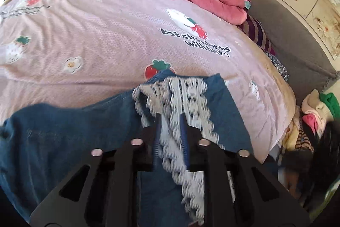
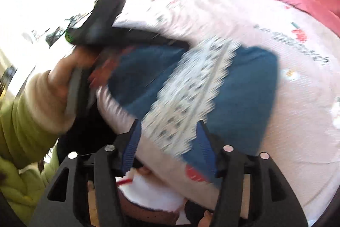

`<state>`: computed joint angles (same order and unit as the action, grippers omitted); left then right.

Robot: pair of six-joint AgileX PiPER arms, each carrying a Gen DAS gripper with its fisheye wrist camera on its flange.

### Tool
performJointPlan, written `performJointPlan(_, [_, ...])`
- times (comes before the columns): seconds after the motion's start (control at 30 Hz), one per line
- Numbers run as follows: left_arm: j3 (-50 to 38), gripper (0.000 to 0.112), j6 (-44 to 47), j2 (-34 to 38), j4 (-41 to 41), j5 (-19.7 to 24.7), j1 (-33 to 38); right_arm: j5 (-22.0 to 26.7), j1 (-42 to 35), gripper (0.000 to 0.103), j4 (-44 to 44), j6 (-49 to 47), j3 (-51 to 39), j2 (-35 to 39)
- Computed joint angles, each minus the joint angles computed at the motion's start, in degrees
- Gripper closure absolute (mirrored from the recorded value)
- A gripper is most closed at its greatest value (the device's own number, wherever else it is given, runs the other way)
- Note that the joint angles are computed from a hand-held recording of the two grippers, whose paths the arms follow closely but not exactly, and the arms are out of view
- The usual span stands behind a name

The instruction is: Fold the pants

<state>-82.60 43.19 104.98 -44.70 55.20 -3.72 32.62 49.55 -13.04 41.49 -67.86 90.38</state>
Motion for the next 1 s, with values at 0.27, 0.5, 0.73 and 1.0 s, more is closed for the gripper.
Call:
performJointPlan(0.27, [14.53, 0.063, 7.84, -9.60, -2.21, -3.36, 1.49, 5.42, -9.73, 0.037, 1.61, -8.67, -15.20, 9.46])
performJointPlan(0.5, [21.57, 0.063, 11.05, -11.96, -4.68, -1.98, 2.17, 19.57, -11.53, 0.037, 3.98, -22.11, -41.79, 28.34])
performJointPlan(0.73, [25.58, 0.084, 12.85, -13.24, -4.56, -3.37, 0.76, 30.47, -10.91, 0.092, 5.32, -28.94, -57.45, 39.53])
performJointPlan(1.0, [25.94, 0.102, 12.02, -14.44, -3.88, -4.22, 1.41, 29.36, -11.07, 0.093, 6.90, -28.15, -60.85, 40.75])
